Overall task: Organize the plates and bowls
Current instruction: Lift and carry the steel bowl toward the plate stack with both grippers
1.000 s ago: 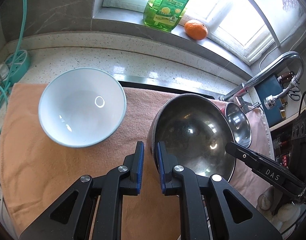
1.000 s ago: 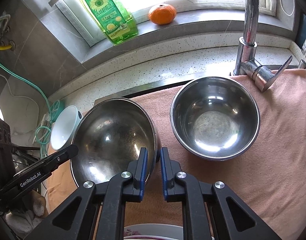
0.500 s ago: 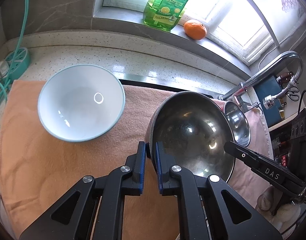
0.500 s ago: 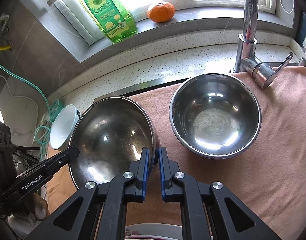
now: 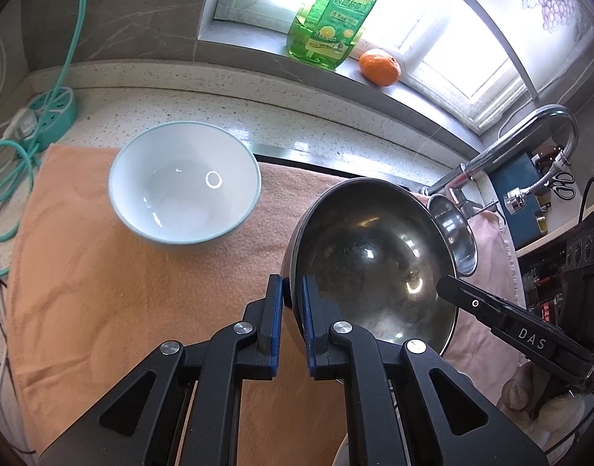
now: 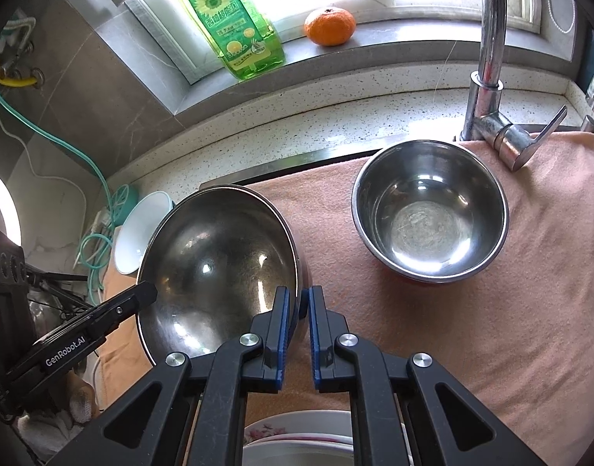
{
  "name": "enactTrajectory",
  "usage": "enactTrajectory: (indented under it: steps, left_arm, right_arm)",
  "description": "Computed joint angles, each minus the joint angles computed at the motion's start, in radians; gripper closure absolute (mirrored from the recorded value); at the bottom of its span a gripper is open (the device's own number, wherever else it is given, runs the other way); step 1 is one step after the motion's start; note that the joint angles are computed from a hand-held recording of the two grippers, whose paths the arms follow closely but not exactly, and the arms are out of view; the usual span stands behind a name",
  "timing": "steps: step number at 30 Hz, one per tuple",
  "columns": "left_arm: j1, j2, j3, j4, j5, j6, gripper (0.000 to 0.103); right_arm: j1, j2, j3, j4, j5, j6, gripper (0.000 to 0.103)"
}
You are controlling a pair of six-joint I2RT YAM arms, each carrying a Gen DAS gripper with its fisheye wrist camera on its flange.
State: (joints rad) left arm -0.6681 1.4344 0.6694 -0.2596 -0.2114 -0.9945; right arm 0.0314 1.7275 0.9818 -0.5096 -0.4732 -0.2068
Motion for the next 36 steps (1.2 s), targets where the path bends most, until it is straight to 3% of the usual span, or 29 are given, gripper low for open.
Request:
enactTrajectory:
  steps: [19,36]
  left_arm:
    - [-0.174,-0.264,-0.107,-0.199,-0.151,-0.207,0.095]
    - [-0.443,-0.475,-0.188,-0.509,-0.308,-0.624,0.095]
  right_arm:
    - [0.044,-0.195,-0.142,-0.051,-0.025,-0.029,0.094]
    - [0.208,-0.309,-0.286,-0.048,-0.006,-0.005,0.093]
